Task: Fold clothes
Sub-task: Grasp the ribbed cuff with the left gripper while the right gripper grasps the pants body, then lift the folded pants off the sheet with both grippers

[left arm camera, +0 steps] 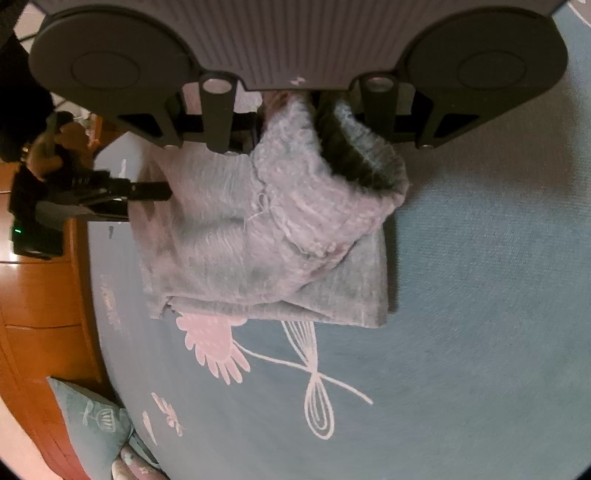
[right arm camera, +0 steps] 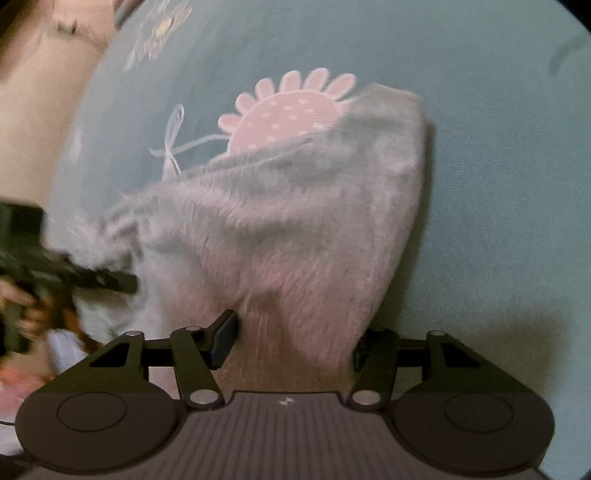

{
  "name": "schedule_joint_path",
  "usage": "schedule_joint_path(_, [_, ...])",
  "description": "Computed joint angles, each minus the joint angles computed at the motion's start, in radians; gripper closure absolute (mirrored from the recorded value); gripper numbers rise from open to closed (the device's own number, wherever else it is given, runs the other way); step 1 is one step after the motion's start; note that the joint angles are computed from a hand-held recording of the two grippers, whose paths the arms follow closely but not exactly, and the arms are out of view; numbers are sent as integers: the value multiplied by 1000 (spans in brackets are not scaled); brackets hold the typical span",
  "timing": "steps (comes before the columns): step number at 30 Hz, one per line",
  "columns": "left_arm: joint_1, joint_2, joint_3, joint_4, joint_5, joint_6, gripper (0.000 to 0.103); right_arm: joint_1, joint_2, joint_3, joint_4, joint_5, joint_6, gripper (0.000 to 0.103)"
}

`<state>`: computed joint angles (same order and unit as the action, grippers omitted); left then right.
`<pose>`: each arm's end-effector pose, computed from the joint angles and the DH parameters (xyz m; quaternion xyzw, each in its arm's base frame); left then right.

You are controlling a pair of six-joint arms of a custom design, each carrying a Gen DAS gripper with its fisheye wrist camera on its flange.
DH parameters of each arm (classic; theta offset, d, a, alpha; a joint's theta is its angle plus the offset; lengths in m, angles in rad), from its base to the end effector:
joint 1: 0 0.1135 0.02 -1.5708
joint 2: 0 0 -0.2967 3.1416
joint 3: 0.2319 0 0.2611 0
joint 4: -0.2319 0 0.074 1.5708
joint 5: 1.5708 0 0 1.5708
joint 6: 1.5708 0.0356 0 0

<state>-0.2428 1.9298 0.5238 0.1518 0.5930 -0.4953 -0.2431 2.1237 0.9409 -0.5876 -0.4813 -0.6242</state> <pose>0.2450 -0.0812 0.0521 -0.0732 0.9427 -0.3235 0.0365 0.3015 -0.0578 0.0500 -0.1597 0.9534 0.2559 0.0118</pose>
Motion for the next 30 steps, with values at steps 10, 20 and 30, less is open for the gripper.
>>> schedule_joint_path(10, [-145, -182, 2, -121, -201, -55, 71, 117, -253, -288, 313, 108, 240, 72])
schedule_joint_path(20, [-209, -288, 64, -247, -214, -95, 73, 111, -385, -287, 199, 97, 320, 79])
schedule_joint_path(30, [-307, -263, 286, -399, -238, -75, 73, -61, -507, -222, -14, 53, 252, 80])
